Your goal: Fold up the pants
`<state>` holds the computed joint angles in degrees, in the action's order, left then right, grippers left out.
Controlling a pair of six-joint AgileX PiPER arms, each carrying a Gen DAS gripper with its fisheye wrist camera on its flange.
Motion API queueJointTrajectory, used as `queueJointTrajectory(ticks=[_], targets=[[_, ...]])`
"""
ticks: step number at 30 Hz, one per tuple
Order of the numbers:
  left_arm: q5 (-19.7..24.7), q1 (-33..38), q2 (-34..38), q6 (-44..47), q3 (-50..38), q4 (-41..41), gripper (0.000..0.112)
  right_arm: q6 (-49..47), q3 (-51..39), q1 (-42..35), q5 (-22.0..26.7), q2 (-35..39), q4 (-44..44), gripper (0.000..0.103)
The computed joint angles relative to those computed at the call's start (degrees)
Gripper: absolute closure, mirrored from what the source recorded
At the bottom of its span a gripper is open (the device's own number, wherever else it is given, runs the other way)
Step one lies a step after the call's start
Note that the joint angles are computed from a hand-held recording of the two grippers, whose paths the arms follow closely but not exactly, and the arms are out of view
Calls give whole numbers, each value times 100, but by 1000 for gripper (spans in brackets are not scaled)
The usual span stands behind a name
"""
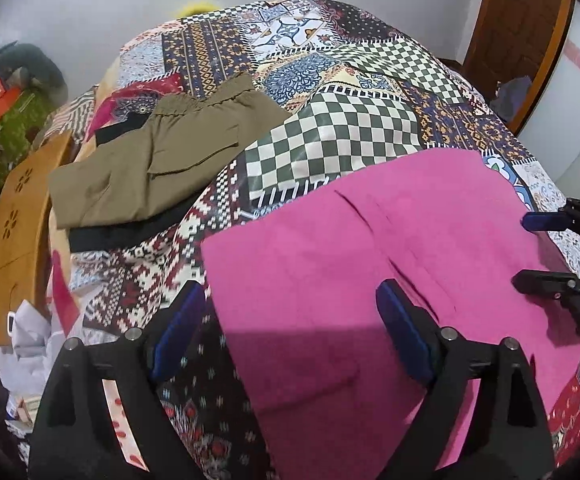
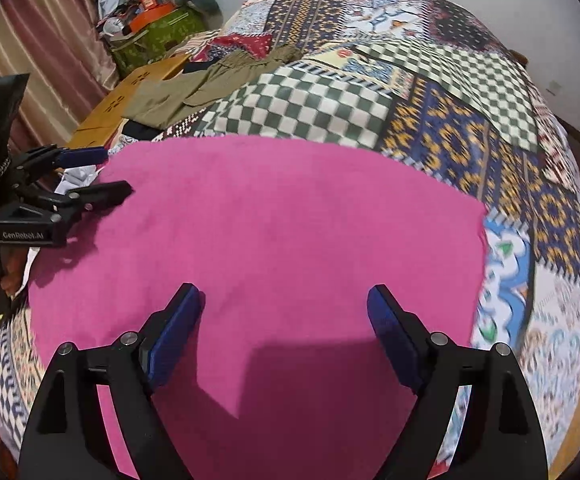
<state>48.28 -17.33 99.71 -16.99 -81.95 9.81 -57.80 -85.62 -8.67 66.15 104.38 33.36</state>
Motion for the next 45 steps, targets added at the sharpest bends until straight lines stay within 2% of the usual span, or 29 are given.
queueJointTrajectory(ticks=[7,12,19,23,29,35,40,45], targets=[[-55,-357,-596,-604,632,681,23,-193,588,-443,-184,-469,-160,20],[10,-427,-992,-767,1030,774,19,-306,1002,-906,-267,-764,-22,20],[79,-564,-1444,-1124,1474,885,19,-582,1509,-1349,-478,-1178,106,20],[307,-668,-1591,-1328,1493,1029,19,-687,1722,-1485,-554,-1479,187,20],[463,-414,-1931,-1275,1387,273,19,-983,1897,-1529,-409,-2035,626,20],[558,-537,-2130,-1578,1318,-16,19,-1038,2028,-1181,-271,-2393,1168,20],[536,-104,-2216,-979,1533,-1462,19,-1011,2318,-655,-508,-2448,1284,20],[508,115,-2269,-809,1807,-2166,19,-670,2418,-148,-877,-2232,978,20]])
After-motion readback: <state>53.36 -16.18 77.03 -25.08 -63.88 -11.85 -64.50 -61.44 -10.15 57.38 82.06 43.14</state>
